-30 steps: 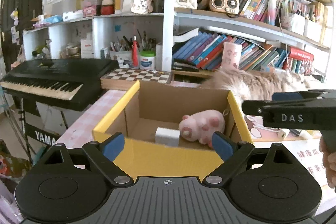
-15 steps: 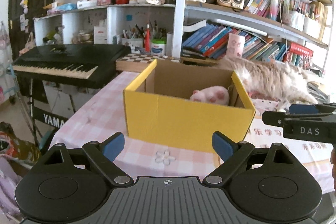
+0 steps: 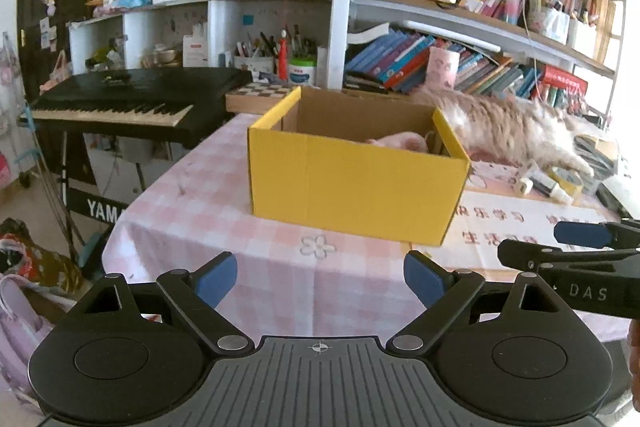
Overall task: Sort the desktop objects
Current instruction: 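Lift both open tools out of the box and back away, then move both open tools toward the white charger cube and white tube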
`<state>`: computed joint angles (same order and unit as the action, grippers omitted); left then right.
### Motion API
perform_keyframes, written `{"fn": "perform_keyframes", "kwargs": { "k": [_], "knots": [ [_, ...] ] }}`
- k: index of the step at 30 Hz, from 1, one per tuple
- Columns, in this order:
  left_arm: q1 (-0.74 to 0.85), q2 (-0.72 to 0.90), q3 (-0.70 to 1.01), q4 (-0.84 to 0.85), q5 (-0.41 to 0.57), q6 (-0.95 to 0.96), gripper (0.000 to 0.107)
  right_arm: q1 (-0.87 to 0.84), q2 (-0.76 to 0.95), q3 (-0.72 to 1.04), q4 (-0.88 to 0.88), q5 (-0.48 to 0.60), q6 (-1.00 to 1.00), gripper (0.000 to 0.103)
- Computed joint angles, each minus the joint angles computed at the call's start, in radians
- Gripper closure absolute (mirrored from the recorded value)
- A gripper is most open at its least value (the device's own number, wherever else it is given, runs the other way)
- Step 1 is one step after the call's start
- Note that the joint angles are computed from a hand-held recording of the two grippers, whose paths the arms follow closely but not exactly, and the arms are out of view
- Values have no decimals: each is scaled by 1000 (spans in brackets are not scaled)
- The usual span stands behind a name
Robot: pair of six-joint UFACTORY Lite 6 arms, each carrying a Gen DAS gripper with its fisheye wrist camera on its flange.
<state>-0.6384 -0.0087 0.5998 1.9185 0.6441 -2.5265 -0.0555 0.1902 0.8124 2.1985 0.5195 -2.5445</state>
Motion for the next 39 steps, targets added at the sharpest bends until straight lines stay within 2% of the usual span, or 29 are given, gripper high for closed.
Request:
{"fn": "perform_keyframes", "kwargs": {
  "k": [12,22,39],
  "knots": [
    [-104,-9,-32,-36,38,9,14,-34,-124,-171,61,17,-101,29],
    [-149,35,2,-38,13,-14,14,-120,-156,-229,-16,25,-72,29],
    [-213,266,261,-16,-75,57,14,-349,-146,-244,-142,39,-8,29]
  ]
}}
